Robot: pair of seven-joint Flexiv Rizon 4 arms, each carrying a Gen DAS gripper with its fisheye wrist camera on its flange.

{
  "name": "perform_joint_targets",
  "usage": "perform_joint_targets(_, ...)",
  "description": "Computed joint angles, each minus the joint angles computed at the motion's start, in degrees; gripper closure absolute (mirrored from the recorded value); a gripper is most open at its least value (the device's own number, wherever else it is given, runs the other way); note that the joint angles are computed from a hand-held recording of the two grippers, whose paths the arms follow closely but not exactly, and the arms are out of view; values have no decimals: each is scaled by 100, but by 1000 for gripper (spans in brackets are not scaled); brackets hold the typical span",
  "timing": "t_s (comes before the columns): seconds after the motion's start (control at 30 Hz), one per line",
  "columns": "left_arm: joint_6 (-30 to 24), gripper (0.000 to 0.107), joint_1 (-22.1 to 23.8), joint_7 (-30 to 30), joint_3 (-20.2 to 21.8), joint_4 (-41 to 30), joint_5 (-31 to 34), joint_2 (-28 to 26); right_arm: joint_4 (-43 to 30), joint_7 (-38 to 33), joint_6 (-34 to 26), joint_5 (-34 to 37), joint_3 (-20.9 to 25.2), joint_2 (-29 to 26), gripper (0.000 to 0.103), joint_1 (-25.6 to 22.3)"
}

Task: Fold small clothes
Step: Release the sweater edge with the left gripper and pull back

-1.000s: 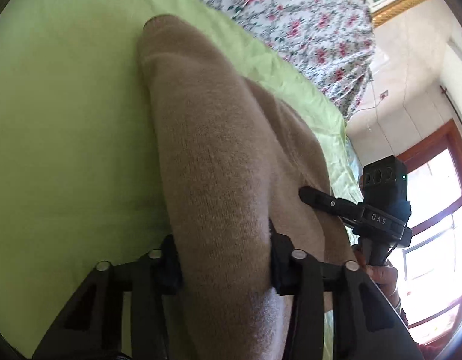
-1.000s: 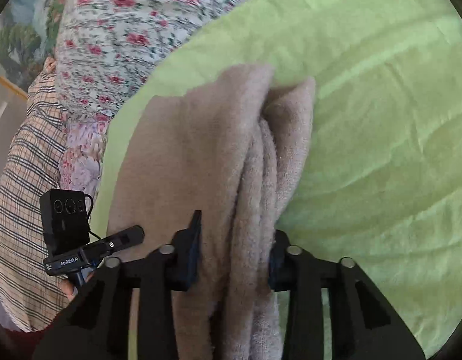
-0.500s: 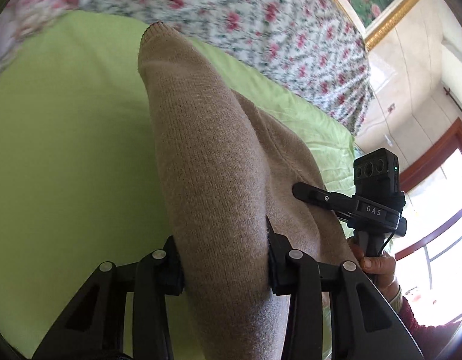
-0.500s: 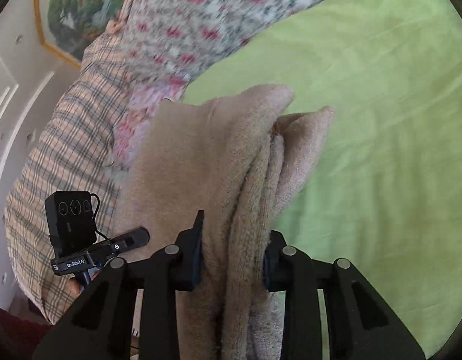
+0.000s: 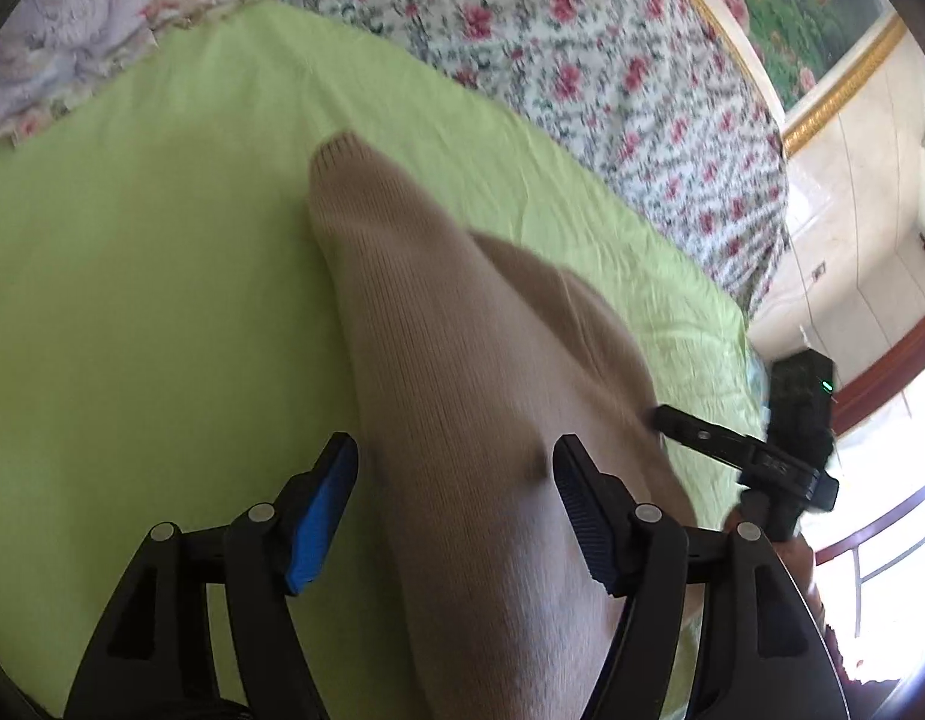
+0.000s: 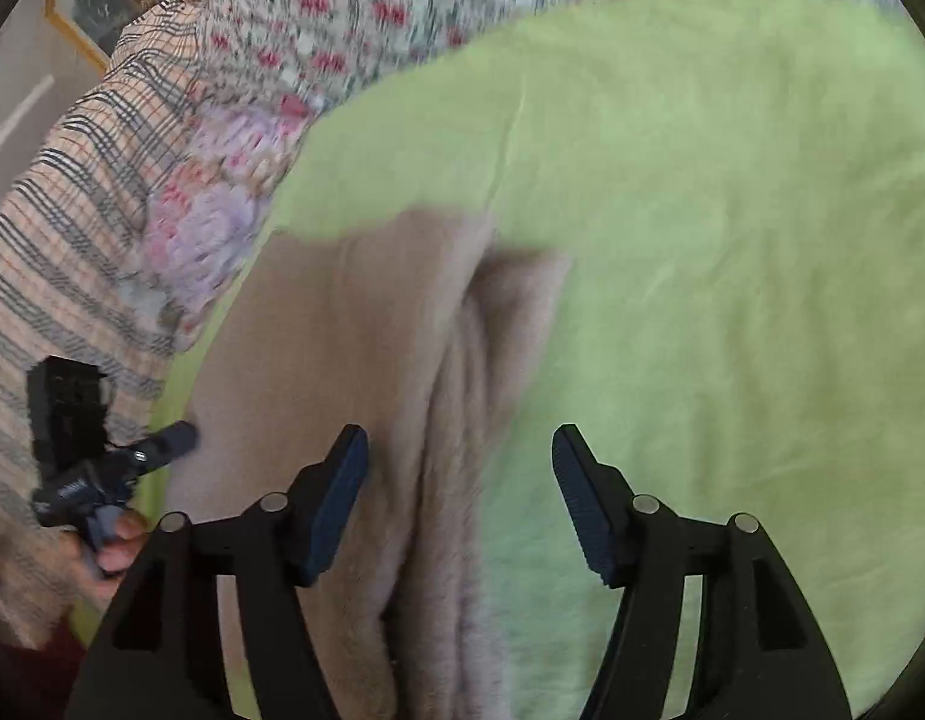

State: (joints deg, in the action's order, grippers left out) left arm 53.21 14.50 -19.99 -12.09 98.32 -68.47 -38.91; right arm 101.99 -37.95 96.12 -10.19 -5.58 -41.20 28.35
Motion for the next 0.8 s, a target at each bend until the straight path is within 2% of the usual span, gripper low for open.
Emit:
perform_joint_targets(0.03,50,39,-36,-122,20,-137,50,-74,-102,-48,90,-1,-92,-10,38,40)
perform_joint_targets(0.07,136,39,-66,-271,43,-281,107,-156,-237,-64,123,-46,3,-62,39,-58)
perform_joint_targets(0.17,211,39,-47,-649,42,-578,329,-339,-959,-183,-395,-209,546,-361,44,-515)
perform_joint_targets(0.2,262,39,-59,-801,44,-686,431,-412,-1303,-443,-703,-88,884,-514,61,-724)
perform_joint_targets(0.23,324,39,-63,-871,11,-721,497,-455,-1576,-394,-919,-224,1108,-706,74,-902)
perform_joint_targets(0.27,381,41,-97,-1021,34,-811,653,-519,-1662,-383,-989,-250,1145,-756,94,-942)
perform_joint_targets(0.3,465,44,-106,-1077,17,-850,758,-559,-1562,-461,-767,-115,995,-691,94,-839)
perform_joint_targets(0.37,675,58,-156,-1133,-49,-903,971,-609,-1113,-207,-169,-99,453,-468,95,-499)
perform_joint_targets(0.43,830,59,-221,-1210,-78,-967,1246,-674,-865,-45,-57,20,102,-335,95,-273)
perform_joint_targets(0.5,966,59,-361,-1408,5,-1047,1665,-763,-892,21,-398,10,228,-396,95,-410)
perform_joint_targets(0.57,1338,59,-415,-1403,-47,-922,1911,-719,-1085,-140,-748,40,617,-567,95,-701)
perform_joint_targets(0.6,1468,59,-359,-1348,-137,-803,1953,-649,-1116,-197,-784,106,599,-586,93,-669)
perform_joint_targets(0.63,1555,59,-279,-1285,-245,-667,1966,-557,-961,86,-627,-48,395,-507,92,-532)
perform_joint_targets(0.7,1794,59,-7,-936,-581,-220,1772,-262,-755,201,-492,-24,256,-330,87,-389)
perform_joint_targets(0.73,1920,58,138,-688,-757,28,1598,-109,-496,230,-244,-16,109,-165,85,-231)
perform_joint_targets(0.8,2205,58,477,32,-1169,667,954,295,-53,271,103,28,-241,90,75,158)
